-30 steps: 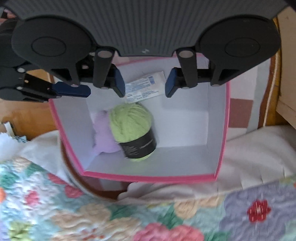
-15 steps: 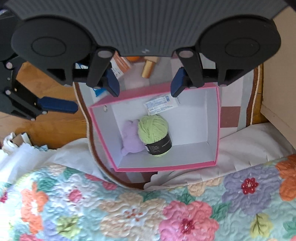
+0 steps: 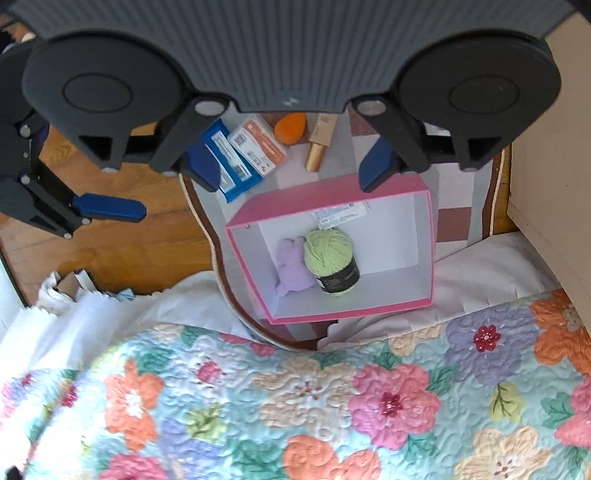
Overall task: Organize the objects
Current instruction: 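Raise the left tool and move it toward the blue wet-wipe pack, then lower the left tool onto the blue pack and close it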
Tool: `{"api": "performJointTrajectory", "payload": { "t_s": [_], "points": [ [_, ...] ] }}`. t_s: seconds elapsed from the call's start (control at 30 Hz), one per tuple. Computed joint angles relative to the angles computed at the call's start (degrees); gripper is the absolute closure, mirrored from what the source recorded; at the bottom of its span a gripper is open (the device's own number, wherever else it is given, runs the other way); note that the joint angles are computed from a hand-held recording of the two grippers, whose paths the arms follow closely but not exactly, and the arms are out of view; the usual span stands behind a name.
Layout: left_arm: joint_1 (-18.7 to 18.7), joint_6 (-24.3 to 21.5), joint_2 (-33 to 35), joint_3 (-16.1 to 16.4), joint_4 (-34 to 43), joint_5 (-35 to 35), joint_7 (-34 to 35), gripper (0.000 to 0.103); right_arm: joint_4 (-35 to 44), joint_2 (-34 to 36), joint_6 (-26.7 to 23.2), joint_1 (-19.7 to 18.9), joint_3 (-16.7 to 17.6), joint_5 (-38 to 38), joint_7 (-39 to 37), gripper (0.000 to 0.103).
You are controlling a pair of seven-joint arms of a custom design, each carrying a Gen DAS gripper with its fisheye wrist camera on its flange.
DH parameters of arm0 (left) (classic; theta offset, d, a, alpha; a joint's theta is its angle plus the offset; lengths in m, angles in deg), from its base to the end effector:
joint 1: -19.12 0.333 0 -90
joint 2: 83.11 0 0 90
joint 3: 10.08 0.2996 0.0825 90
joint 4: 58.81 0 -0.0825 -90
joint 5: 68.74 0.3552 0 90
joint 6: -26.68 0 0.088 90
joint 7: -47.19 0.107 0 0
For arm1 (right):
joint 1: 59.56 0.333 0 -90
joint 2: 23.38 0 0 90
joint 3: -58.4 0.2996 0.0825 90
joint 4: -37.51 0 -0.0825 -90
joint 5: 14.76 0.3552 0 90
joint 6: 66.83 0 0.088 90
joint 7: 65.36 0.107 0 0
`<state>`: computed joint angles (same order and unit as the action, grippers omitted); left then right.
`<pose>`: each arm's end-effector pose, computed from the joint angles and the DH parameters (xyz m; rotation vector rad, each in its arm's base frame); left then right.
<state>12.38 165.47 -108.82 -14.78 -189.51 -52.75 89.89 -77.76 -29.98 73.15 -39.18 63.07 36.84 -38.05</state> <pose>0.4323 -0.0918 0.5861 -2.2494 1.3835 -0.6629 0.4893 0.2319 0.5591 -2.1581 0.6539 -0.1556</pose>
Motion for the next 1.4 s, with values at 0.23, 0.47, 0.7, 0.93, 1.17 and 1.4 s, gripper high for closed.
{"api": "performJointTrajectory", "payload": {
  "t_s": [0.23, 0.47, 0.7, 0.93, 1.17, 1.4],
  "points": [
    [-2.17, 1.7, -0.97, -1.28, -2.84, -0.67, -1.23, 0.001, -7.97, -6.81, -0.53, -0.39, -2.74, 7.01, -10.15, 0.01],
    [-5.17, 5.67, 4.76, 0.04, -3.46, -6.62, 1.11, 0.001, -13.86, -9.07, 0.18, -2.23, -4.1, 6.68, -12.52, 0.01],
    [-5.42, 13.15, 11.6, -0.05, -4.14, -11.27, 2.31, 0.004, -18.33, -6.91, 6.29, -2.3, -4.65, 12.04, -22.56, 0.01],
    [-5.23, 23.16, 19.18, -1.61, -4.41, -16.95, 1.13, 0.008, -16.76, 1.46, 9.91, -3.13, -3.62, 16.67, -29.8, 0.01],
    [-3.17, 27.49, 25.89, -4.52, -2.82, -13.14, -5.71, 0.032, -15.5, 6.42, 18.83, -2.5, -0.45, 21.6, -34.33, 0.01],
    [-1.68, 34.18, 30.62, -6.66, -3.73, -14.61, -7.36, 0.052, -10.69, 13.64, 14.91, -4.56, -0.03, 14.31, -30.03, 0.01]
  ]
}}
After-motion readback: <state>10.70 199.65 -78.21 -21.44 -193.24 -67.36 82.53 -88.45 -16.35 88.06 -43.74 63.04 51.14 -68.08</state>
